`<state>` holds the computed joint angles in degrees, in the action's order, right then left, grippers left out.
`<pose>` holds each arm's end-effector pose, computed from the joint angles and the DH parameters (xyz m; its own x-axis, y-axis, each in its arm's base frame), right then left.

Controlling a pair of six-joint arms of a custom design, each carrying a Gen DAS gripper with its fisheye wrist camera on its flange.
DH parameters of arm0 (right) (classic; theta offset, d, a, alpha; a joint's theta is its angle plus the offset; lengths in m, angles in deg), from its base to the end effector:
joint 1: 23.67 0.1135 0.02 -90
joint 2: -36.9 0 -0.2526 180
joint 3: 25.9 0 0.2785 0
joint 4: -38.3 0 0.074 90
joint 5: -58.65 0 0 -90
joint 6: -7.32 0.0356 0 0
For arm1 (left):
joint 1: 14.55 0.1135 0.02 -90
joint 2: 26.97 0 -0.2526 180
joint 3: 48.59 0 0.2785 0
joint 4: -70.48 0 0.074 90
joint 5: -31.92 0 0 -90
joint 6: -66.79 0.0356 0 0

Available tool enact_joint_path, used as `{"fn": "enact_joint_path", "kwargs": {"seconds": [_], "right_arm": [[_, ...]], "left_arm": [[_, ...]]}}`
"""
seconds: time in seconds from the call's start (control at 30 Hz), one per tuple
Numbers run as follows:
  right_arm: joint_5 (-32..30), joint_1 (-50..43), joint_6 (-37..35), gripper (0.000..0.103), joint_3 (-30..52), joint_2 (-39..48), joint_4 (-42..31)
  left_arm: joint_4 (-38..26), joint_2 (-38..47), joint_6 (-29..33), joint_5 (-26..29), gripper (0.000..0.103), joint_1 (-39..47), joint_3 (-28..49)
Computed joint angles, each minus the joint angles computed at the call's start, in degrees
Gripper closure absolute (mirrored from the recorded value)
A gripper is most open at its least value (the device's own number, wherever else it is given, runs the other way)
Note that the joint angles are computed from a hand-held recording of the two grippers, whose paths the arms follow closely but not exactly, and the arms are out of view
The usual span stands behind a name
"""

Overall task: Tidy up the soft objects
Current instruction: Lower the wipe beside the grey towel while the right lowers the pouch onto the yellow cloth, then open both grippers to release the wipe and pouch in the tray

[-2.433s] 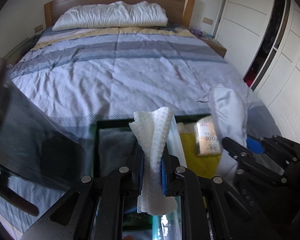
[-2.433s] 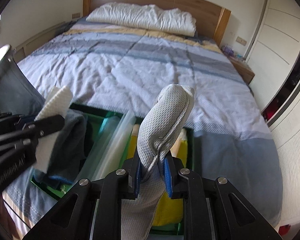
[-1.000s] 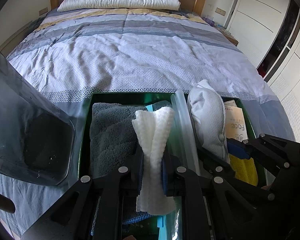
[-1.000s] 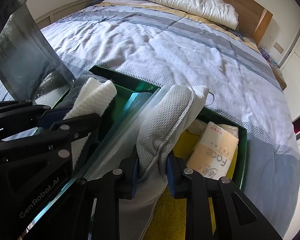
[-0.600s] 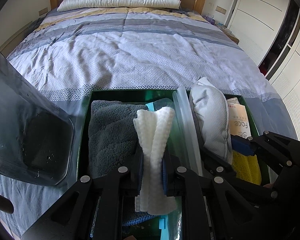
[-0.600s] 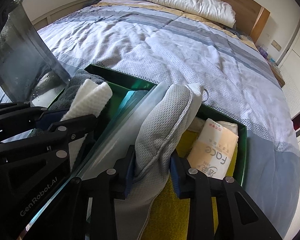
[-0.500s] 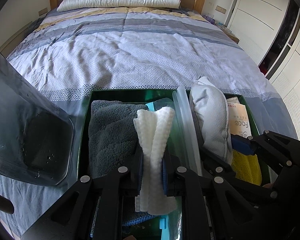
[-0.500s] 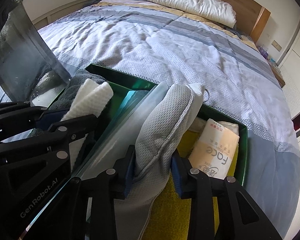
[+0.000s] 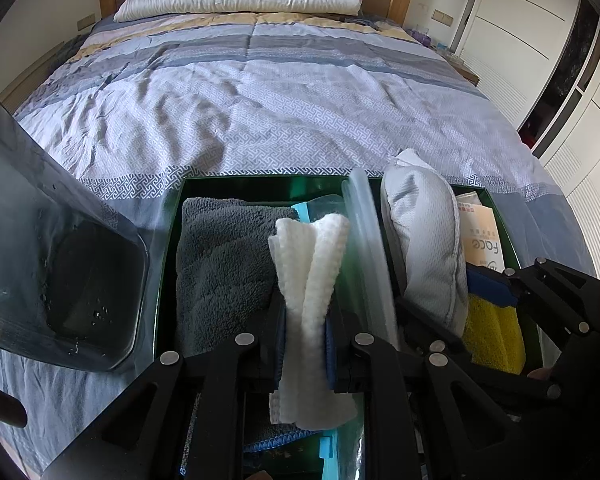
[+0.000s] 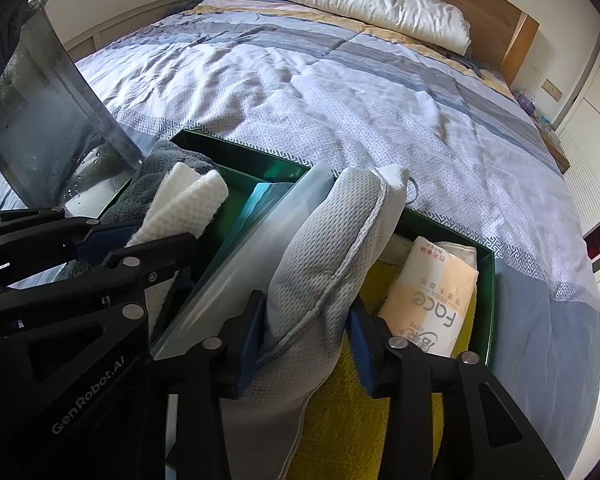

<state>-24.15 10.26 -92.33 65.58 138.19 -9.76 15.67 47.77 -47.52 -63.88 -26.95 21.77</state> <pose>0.3361 0.2207 0.2212 -0.6091 -0.6102 -0.5065 -0.6092 0.7690 -0.1938 0.2813 -0.0582 0.2419 -0.8316 -0.2365 -0.5025 -0.1967 0.9716 -0.1318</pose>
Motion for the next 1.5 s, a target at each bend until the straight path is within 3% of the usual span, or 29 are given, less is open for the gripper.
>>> {"fn": "enact_joint_path", "kwargs": {"seconds": [0.23,0.43,1.37,1.5], "right_arm": [[-0.2,0.1,0.1,0.055,-0.2,-0.3,-0.1],[-0.1,0.3,0.4,0.047,-0.2,-0.5,-0.3],[-0.4,0.1,0.9,0.046,0.1,0.2,-0.4],[-0.1,0.1,0.8,0.042,-0.1,-0.2,-0.5]], "left_arm": [[0.1,0.0,0.1,0.2,0.09,0.1,-0.1],[0.0,0.1,0.1,0.3,0.089,0.1,-0.2],[0.0,1.1,0.2,0.8,0.087,0.1,0.0],[-0.1,1.0,0.2,1.0,0.087,0.1,-0.1]]}}
